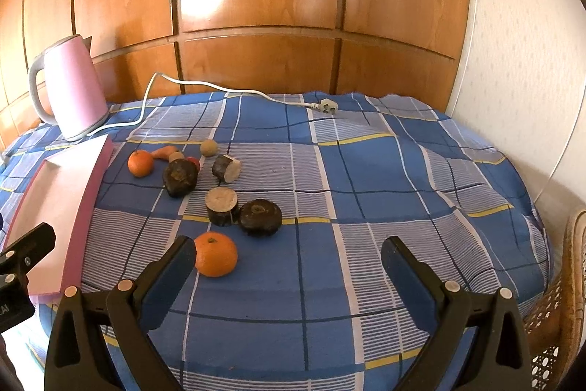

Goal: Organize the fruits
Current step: 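Reach the left gripper to the orange and grasp it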

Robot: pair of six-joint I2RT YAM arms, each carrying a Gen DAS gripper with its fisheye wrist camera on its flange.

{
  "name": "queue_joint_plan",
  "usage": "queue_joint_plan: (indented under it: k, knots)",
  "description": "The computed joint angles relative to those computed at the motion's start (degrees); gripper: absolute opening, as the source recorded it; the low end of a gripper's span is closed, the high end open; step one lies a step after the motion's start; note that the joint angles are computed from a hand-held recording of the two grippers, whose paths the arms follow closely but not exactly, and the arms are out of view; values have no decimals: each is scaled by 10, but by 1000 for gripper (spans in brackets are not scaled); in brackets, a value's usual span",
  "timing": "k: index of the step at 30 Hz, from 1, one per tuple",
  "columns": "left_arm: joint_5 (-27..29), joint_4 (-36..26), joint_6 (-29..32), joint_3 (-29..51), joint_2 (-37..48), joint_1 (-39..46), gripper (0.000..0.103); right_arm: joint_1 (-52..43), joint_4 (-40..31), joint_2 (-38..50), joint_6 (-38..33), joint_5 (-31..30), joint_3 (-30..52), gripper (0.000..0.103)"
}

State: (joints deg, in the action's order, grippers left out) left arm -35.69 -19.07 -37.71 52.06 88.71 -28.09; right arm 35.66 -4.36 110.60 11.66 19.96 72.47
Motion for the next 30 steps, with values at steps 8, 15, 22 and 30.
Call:
queue_joint_plan:
  k: [8,15,22,30]
  knots:
    - [51,22,23,6,18,11,103,-14,-11,14,9,-14,9,103]
    - [122,47,48,16,31,26,103,-42,-18,20,17,-41,5,103]
    - [175,44,87,61,79,28,102,-70,-19,24,24,-63,3,103]
    - [263,34,137,134,144,38,78,-103,-22,26,28,-64,6,103]
